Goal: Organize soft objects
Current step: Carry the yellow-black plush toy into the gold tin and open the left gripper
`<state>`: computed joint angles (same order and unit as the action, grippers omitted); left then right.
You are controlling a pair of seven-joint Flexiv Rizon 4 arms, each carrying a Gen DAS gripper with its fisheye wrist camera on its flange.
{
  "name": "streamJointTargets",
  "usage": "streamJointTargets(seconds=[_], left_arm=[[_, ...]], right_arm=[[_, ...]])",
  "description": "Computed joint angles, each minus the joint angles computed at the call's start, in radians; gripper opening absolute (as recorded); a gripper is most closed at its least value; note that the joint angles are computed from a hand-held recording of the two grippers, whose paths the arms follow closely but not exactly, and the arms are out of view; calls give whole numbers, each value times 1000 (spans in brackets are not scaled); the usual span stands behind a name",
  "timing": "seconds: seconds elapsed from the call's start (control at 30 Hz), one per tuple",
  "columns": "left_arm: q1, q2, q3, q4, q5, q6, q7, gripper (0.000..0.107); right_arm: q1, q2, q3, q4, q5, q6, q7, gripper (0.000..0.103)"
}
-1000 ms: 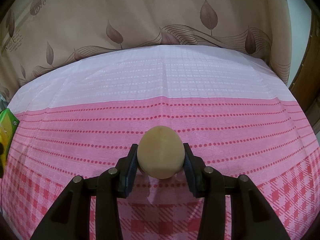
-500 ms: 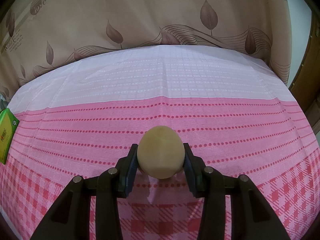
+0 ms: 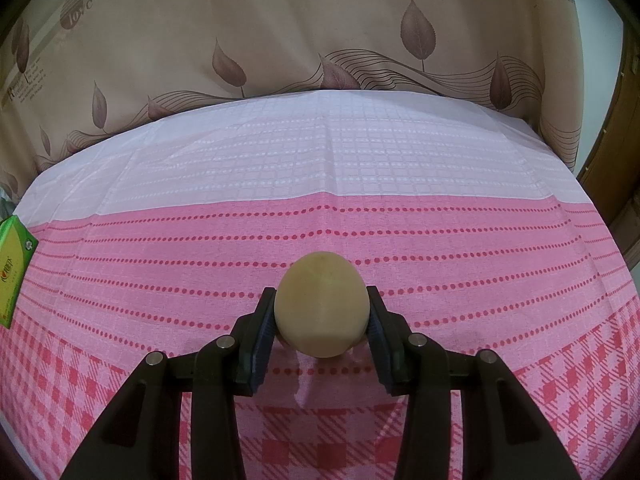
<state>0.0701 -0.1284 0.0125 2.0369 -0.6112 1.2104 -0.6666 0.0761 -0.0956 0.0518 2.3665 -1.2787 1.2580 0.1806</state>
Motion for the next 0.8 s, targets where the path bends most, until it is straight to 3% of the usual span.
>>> streamJointTargets(seconds=[0.5,0.8], left_arm=[[90,-117,37,-103,135,16,-114,32],[139,-166,17,-145,127,12,-126,32]], right_arm=[[7,3,4,-1,22,-20,-24,41],[9,3,4,-1,23,-23,-26,41]])
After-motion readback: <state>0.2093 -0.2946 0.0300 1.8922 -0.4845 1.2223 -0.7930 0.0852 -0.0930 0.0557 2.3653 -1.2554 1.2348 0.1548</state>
